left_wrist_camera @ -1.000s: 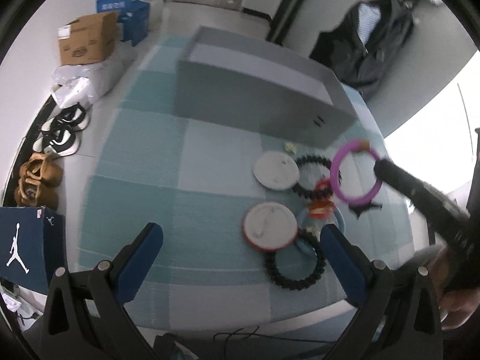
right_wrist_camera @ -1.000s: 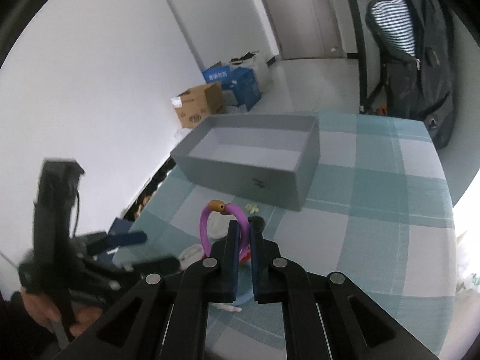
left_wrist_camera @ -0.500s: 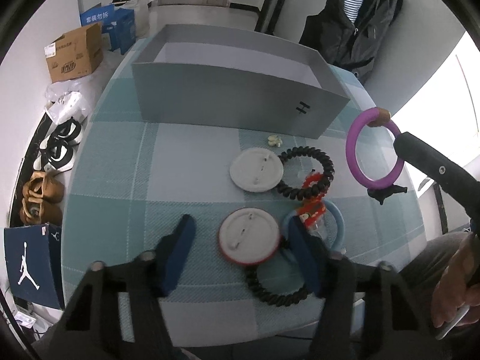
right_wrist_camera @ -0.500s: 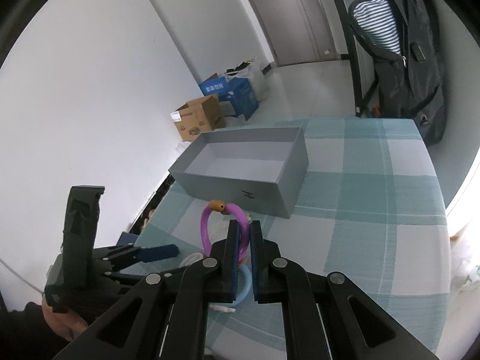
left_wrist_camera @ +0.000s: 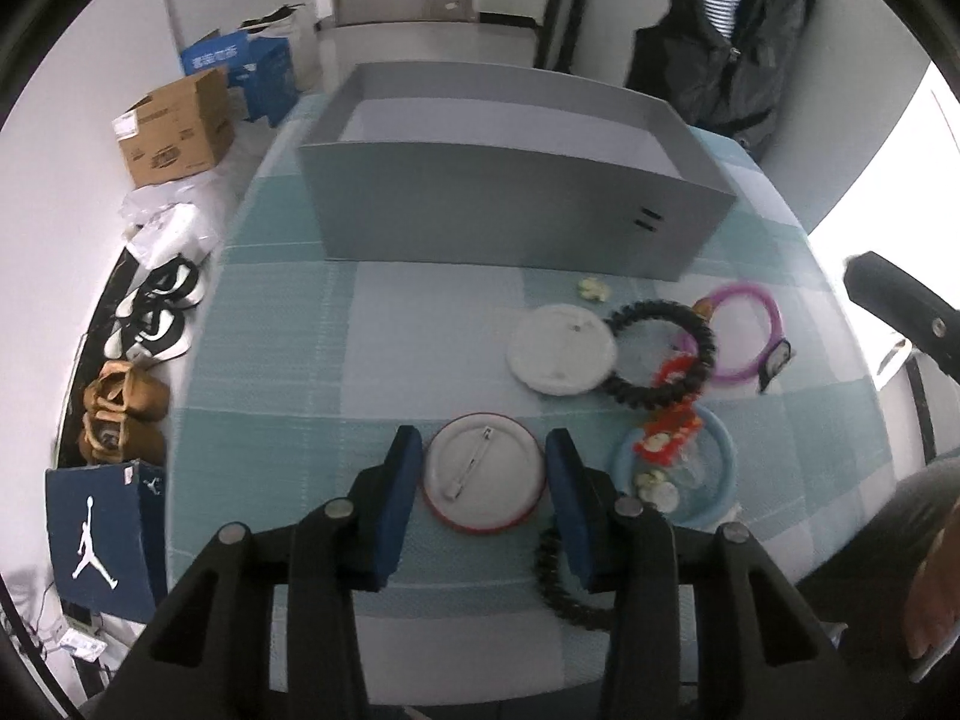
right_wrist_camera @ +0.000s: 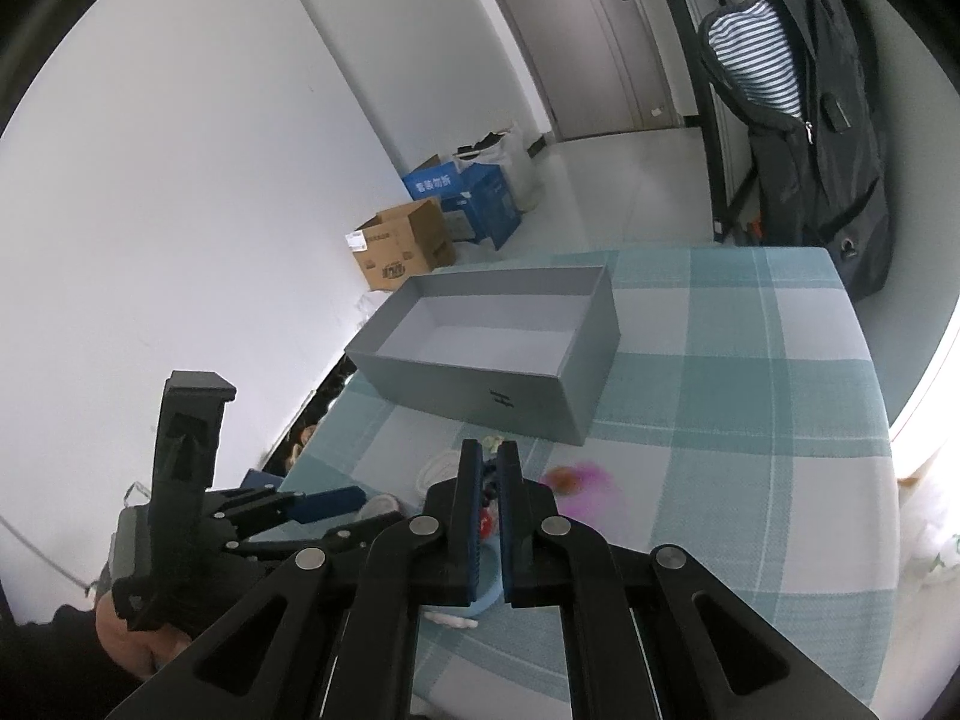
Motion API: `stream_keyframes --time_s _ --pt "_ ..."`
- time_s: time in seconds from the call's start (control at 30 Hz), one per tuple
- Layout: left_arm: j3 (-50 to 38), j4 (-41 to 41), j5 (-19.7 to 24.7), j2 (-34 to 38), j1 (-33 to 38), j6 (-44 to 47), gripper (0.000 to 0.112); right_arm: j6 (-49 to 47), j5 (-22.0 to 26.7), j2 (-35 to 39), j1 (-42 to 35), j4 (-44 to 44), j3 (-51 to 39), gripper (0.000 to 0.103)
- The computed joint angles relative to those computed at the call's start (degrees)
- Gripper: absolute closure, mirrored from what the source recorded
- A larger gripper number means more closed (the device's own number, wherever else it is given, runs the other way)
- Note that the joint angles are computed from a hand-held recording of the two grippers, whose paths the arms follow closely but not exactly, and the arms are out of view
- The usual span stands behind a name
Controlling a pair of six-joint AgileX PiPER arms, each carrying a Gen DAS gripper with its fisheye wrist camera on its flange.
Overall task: Organize jewelry
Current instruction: 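Lift the pink ring with the right gripper while the left gripper grasps a white round badge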
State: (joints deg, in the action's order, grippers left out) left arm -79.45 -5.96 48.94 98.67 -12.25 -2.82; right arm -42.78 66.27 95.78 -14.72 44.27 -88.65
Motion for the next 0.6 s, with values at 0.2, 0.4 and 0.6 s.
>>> stream_keyframes --time_s 0.2,0.4,0.6 --pt "-0.5 -2.4 -0.9 -0.1 2.5 -1.0 0.092 0.6 -0.2 0.4 0.3 -0.8 -0.6 0.099" --pt "-0.4 -6.5 -1.5 0.2 3.5 -0.8 0.092 5.3 -1.2 2.2 0.3 -4.6 -2.0 0.096" --pt "0.3 -12.4 -1.8 -0.9 7.1 0.5 0.091 14.3 0.8 8.7 0.8 -10.8 -7.6 0.087"
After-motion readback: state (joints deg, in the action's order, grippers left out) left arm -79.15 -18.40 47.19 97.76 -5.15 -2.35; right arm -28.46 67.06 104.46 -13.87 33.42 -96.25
